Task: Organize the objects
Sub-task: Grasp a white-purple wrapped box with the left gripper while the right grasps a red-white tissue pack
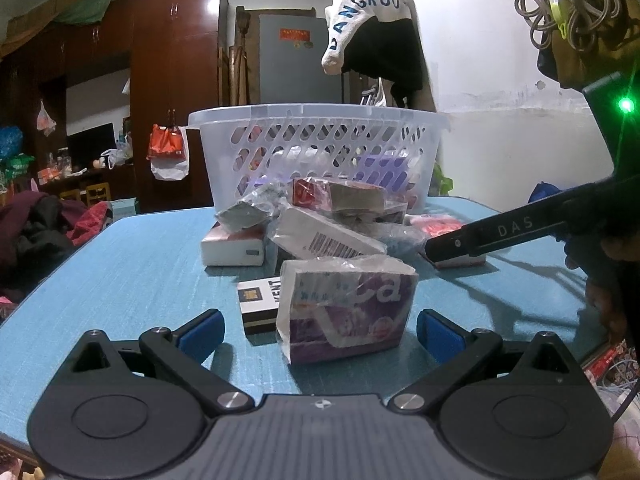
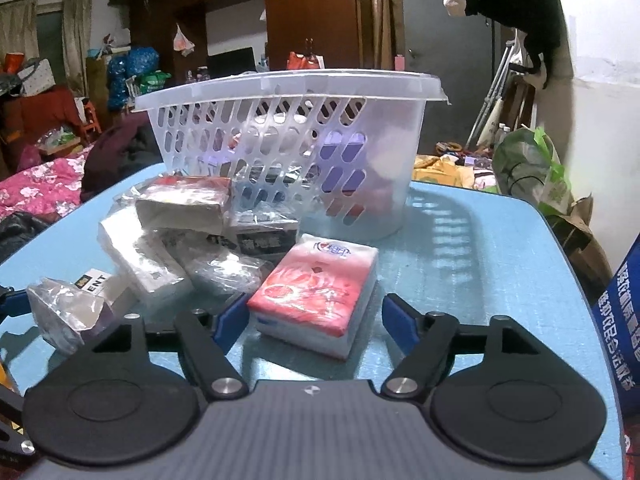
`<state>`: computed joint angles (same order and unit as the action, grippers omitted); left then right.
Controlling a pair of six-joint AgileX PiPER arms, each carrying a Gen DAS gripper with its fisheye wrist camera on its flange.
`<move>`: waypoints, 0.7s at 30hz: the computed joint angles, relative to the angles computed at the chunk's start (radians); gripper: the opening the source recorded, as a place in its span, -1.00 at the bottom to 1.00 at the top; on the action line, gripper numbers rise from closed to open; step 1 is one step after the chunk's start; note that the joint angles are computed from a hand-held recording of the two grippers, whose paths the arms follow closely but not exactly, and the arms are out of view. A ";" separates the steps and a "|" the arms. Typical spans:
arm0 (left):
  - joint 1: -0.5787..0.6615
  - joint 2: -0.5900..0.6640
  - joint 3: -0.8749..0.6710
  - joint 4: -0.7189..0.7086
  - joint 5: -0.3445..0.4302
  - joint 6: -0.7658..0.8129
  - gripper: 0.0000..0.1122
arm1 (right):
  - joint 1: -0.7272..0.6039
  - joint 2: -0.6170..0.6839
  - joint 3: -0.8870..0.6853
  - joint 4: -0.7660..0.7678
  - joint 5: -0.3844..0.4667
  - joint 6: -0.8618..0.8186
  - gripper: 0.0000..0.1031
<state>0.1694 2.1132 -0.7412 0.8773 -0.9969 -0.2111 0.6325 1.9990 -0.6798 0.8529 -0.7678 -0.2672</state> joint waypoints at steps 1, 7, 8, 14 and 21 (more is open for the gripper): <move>0.000 0.003 -0.002 0.000 0.001 0.001 0.83 | -0.004 -0.001 -0.003 0.000 0.011 -0.003 0.51; -0.002 0.003 0.002 -0.003 0.001 0.005 0.83 | -0.020 -0.004 -0.021 0.007 0.069 -0.029 0.51; -0.004 0.003 0.002 -0.006 0.001 0.006 0.83 | -0.019 -0.004 -0.020 0.009 0.068 -0.030 0.51; -0.005 0.017 0.007 -0.028 -0.028 0.034 0.83 | -0.002 0.009 -0.063 0.107 0.082 -0.148 0.48; 0.019 0.052 0.017 -0.026 -0.126 0.092 0.23 | 0.021 0.018 -0.033 0.076 0.009 -0.089 0.23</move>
